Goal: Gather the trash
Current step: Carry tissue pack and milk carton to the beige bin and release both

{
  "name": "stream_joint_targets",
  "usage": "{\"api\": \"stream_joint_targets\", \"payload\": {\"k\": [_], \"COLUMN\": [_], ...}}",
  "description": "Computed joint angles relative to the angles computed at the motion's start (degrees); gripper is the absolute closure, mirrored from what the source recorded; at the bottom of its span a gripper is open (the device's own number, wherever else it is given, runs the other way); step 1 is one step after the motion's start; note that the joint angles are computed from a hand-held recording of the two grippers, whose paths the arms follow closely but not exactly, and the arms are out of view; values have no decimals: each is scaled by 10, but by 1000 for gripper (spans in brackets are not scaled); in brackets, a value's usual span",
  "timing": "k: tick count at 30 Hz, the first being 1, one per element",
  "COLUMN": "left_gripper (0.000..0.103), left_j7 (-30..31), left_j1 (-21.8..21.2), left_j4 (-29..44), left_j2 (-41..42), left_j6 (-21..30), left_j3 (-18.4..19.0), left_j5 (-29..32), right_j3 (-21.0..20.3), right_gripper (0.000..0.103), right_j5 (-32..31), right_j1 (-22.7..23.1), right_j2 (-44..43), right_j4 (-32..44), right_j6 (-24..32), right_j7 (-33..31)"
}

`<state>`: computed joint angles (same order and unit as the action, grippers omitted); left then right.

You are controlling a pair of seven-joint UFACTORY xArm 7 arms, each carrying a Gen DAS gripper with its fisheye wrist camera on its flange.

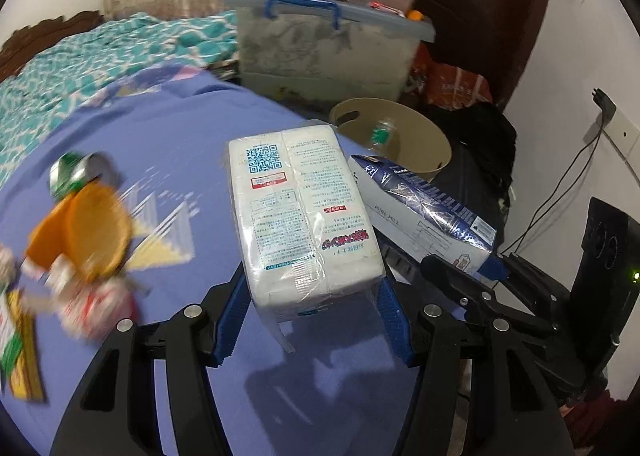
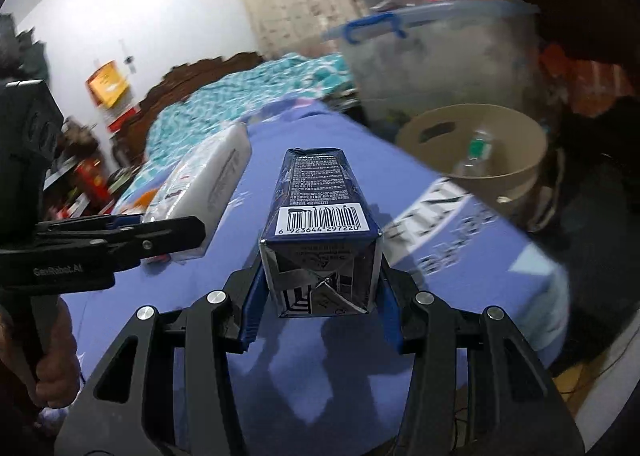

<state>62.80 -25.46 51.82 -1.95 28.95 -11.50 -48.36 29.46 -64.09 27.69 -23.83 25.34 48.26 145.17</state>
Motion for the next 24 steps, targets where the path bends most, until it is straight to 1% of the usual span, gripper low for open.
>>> {"api": "stream_joint_targets", "payload": {"k": [2,5,6,8,9,10,12,14,15,16,17,18,20,22,24], "left_gripper": [46,46,46,45,45,45,45,42,41,37,28,24,23,22,22], "left_j7": [-22,-78,-100,-155,-181,-196,-227,-237,-245,-267,-286,-304,-318,-313,-300], "left_j1": [-10,-25,-30,-51,-64,-68,-80,-83,-89,-104,-114,-120,-112,-91,-72], "left_j4": [39,106,127,182,215,236,305,359,388,413,428,442,447,417,379], "left_j2": [37,103,124,177,206,223,277,315,336,353,363,372,376,356,329], "left_j6": [4,-4,-8,-15,-11,-4,27,54,70,74,77,81,75,52,22], "left_j3": [-14,-36,-41,-46,-45,-48,-54,-67,-69,-59,-52,-45,-50,-59,-66], "left_j5": [31,100,128,201,240,259,298,318,331,351,367,381,382,374,368], "right_j3": [-15,-35,-41,-65,-79,-93,-110,-129,-133,-133,-136,-133,-104,-70,-24], "right_gripper": [53,53,53,53,53,53,53,51,51,50,41,32,31,31,31], "right_j5": [23,60,71,90,98,102,112,108,97,99,93,85,106,139,169], "right_j1": [2,-12,-19,-37,-48,-61,-84,-119,-142,-157,-178,-196,-204,-197,-192], "right_j2": [-35,-93,-109,-143,-159,-173,-191,-207,-210,-213,-222,-238,-255,-252,-243], "right_j4": [-29,-75,-87,-112,-125,-137,-154,-172,-180,-185,-195,-209,-215,-203,-184], "right_j6": [-2,-7,-11,-25,-34,-45,-61,-91,-115,-127,-148,-171,-161,-132,-102], "right_j7": [-3,-19,-29,-55,-69,-83,-109,-126,-123,-125,-119,-108,-99,-109,-111]}}
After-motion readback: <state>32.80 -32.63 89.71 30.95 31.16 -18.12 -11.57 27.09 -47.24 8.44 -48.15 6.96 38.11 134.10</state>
